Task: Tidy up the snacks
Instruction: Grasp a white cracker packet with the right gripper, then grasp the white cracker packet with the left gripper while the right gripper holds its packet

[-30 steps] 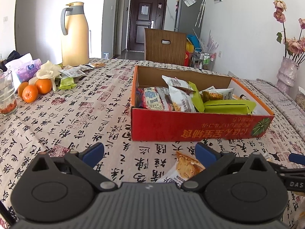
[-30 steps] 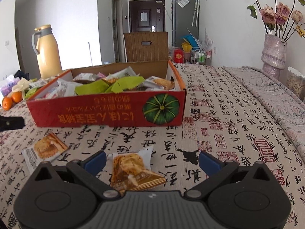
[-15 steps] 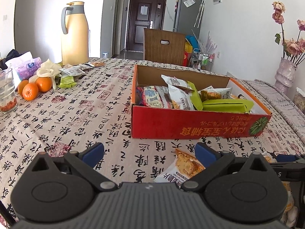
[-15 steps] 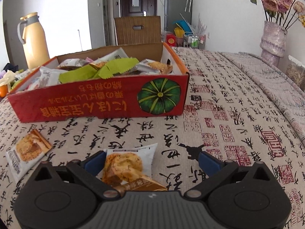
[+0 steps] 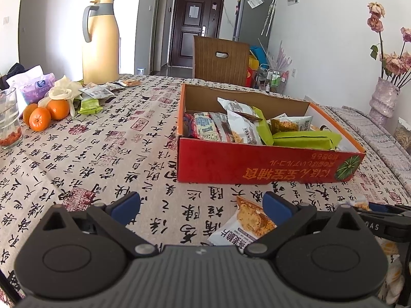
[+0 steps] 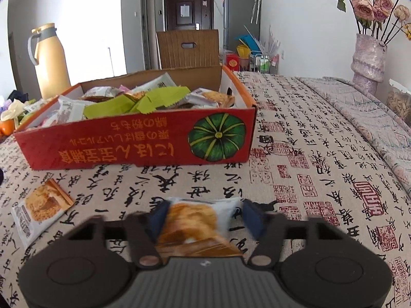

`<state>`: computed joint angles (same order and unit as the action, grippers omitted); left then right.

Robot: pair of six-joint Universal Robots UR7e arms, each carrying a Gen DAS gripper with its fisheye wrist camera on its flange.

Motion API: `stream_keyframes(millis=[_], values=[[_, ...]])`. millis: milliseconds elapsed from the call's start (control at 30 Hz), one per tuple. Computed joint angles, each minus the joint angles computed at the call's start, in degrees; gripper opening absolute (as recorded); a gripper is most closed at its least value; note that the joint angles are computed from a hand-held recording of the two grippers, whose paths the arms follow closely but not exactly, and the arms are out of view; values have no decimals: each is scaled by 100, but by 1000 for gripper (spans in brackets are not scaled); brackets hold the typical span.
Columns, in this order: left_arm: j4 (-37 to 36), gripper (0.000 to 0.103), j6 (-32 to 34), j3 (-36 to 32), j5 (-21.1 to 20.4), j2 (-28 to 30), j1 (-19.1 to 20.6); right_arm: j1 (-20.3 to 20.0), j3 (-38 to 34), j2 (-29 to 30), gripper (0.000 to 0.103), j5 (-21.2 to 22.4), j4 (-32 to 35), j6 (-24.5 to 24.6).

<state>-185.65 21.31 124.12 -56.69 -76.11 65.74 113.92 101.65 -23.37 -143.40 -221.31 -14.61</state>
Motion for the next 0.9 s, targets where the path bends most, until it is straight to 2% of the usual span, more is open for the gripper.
stream_keyframes(millis=[133, 667, 800, 900], values=[[28, 103, -5, -1, 6, 10, -8, -14, 85, -46, 41, 117, -80, 1], [770, 103, -33, -107, 147, 303, -75, 104, 305, -71, 41, 378, -928, -343], [868, 103, 37, -183, 466, 522, -154, 99, 370, -88, 41, 486, -975, -320], [882, 103, 109, -224, 505, 614, -157, 87, 389, -96, 41, 550, -986, -299]])
